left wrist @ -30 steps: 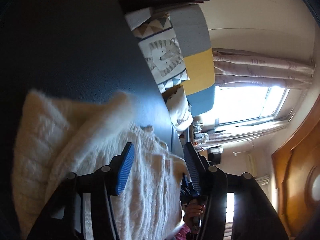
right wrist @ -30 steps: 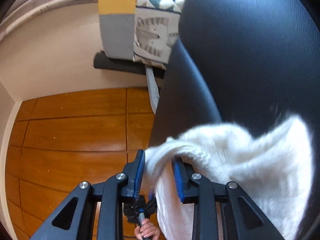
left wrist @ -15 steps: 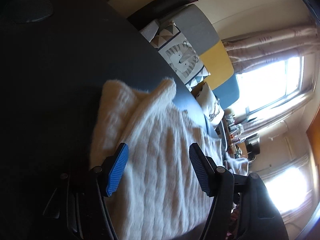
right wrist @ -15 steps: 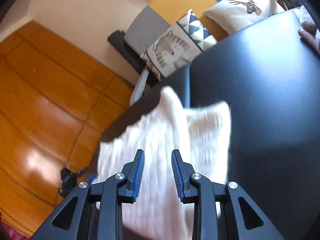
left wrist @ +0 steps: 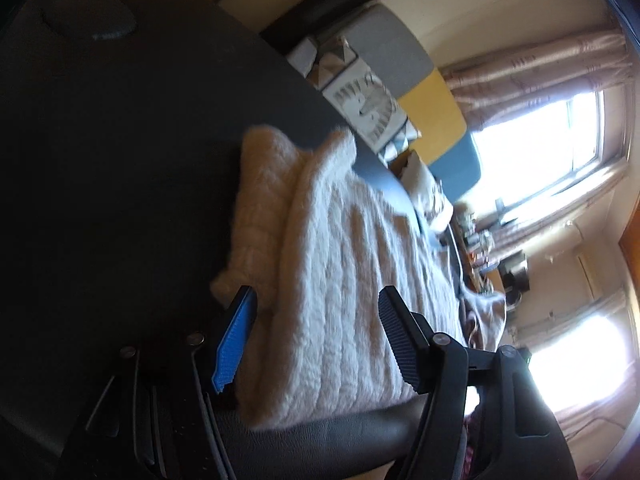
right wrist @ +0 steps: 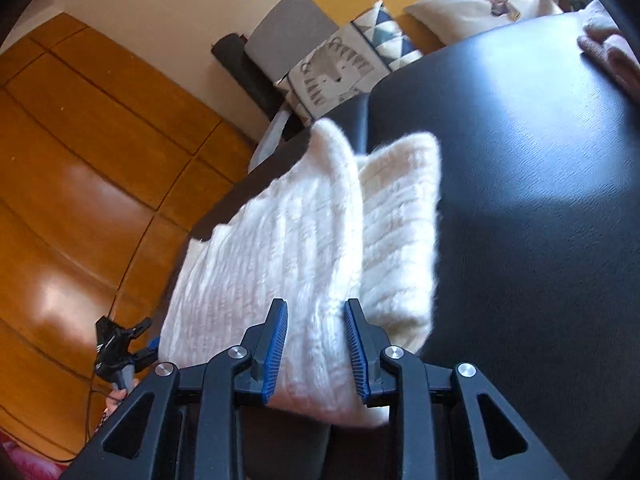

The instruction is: Fold clothes

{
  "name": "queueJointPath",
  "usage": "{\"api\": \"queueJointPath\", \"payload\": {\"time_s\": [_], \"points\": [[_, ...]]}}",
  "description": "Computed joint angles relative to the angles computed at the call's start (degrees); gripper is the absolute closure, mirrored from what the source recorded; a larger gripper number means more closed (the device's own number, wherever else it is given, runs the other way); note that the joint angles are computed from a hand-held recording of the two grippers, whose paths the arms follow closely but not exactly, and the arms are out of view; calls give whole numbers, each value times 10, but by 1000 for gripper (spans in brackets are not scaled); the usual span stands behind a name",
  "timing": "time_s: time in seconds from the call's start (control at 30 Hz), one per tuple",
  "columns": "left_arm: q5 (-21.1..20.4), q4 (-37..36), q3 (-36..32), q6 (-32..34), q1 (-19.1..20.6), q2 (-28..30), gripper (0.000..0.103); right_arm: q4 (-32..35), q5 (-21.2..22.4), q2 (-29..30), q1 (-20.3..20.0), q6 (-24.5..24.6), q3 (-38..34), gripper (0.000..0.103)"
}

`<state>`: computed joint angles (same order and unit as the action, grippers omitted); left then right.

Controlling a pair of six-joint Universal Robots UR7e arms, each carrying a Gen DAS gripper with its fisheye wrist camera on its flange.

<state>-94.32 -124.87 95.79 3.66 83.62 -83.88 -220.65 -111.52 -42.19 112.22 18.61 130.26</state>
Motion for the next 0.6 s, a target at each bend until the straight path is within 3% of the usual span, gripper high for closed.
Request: {"api": "queueJointPath", "payload": {"time_s": [0.33,0.47,0.6], "points": [[-4,-1,22,21,-5,-11,37,-27,-1,24,4,-26,-4,72],[-24,2,19,11,3,-12,37,46,-39,-1,20,-25,-6,72],[-19,4,28,20,-1,-20,37,40,-35,-11,16,-24,8,72]]}}
